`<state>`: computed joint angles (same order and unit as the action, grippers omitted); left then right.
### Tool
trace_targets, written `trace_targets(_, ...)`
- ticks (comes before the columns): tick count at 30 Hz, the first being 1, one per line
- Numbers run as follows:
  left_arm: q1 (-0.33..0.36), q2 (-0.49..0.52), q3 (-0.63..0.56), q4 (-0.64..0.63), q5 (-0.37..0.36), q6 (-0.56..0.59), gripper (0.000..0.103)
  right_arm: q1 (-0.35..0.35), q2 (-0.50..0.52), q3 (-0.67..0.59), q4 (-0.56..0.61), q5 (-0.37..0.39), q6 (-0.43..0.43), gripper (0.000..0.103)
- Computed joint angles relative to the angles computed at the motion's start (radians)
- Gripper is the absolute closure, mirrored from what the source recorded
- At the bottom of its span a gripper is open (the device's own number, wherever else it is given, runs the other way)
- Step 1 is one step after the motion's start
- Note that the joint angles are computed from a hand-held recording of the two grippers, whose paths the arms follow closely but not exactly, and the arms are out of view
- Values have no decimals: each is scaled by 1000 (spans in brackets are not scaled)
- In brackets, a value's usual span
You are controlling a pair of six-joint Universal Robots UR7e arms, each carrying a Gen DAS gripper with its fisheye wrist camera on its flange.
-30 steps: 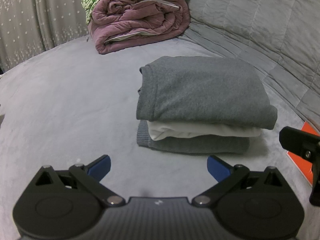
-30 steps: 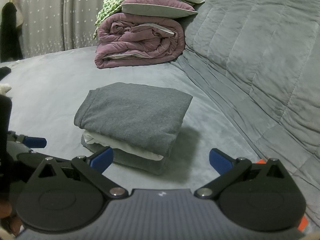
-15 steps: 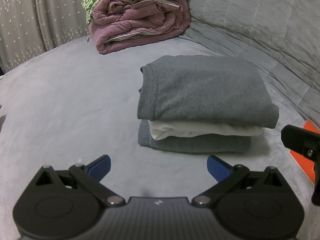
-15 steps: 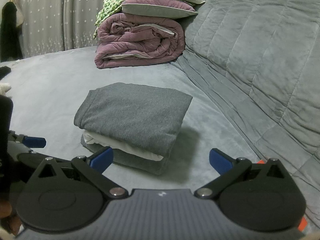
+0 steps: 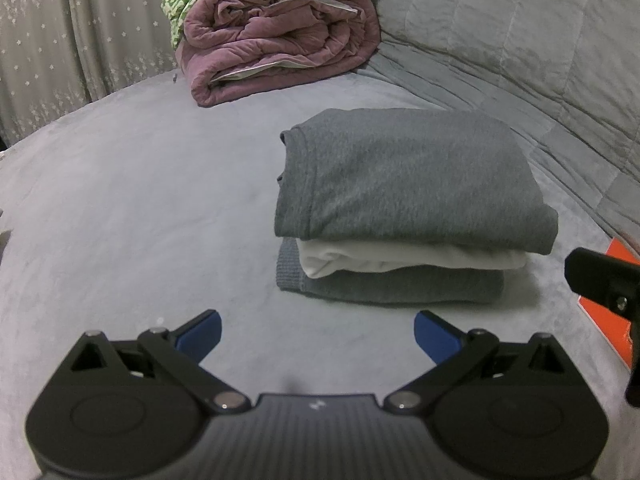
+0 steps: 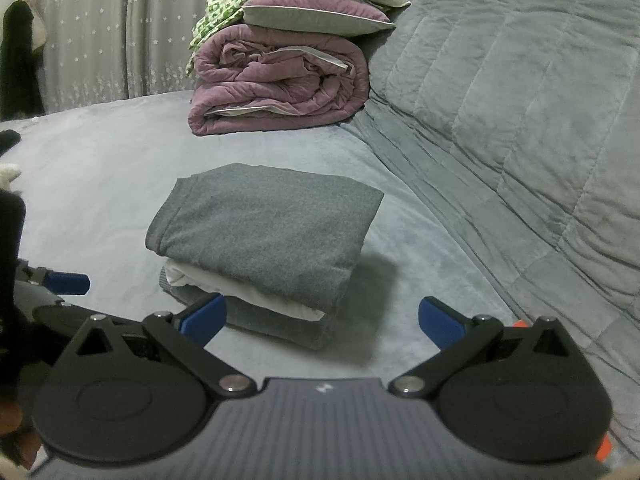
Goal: Fold clothes
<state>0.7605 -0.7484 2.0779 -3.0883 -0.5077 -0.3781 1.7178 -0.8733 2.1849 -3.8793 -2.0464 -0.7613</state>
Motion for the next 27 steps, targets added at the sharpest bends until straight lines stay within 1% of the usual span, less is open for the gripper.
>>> trace_targets(3, -8, -22, 13, 27, 11, -27, 0, 7, -21, 17, 14, 10, 13, 0)
trace_targets(6, -31, -62, 38, 101, 44, -96, 1, 14, -69, 47, 74, 31, 39, 0)
trace_targets(10, -92, -165, 92, 288, 48, -238, 1, 63, -113, 75, 120, -25, 57, 0)
trace_targets(12, -135, -222, 121, 382, 51, -314, 0, 96, -141, 93, 138, -58, 66, 0)
trace_targets(16, -243, -344, 170, 617, 54, -493, 0, 165, -216, 143, 182, -115, 108, 0)
trace_targets(20, -354, -467, 195, 895, 37, -700, 0, 237, -293, 202, 215, -172, 160, 0)
trace_targets(23, -439, -539, 201, 1094, 14, -852, 0, 289, -352, 245, 254, -200, 210, 0)
trace_targets(27, -546, -601, 205, 1302, -33, -1014, 0, 360, -412, 294, 301, -234, 270, 0)
